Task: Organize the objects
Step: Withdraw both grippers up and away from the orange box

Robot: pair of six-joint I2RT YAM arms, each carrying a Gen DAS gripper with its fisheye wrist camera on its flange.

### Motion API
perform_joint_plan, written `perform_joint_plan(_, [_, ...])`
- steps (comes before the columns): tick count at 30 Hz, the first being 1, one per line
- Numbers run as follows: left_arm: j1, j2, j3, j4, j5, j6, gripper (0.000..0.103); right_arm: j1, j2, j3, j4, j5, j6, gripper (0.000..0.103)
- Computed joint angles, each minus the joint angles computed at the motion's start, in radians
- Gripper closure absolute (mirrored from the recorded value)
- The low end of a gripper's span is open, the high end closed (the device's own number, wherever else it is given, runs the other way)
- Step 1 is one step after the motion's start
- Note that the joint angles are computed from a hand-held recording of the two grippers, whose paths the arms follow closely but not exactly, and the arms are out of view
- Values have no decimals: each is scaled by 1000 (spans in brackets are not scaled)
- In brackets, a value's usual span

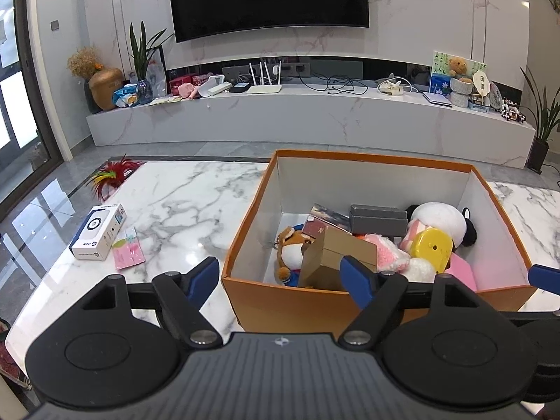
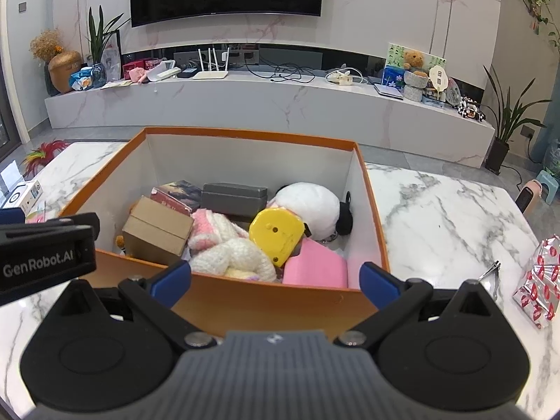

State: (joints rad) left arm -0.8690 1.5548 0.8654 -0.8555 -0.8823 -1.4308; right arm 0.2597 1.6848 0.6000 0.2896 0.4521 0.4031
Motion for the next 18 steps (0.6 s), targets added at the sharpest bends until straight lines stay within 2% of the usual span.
perform_joint_plan(10, [11, 1, -9, 2, -4, -3, 13, 13, 18, 14, -2, 3, 15, 1])
perform_joint_plan(18, [15, 2, -13, 29, 5, 35, 12, 16, 18, 14, -5, 11, 15, 1])
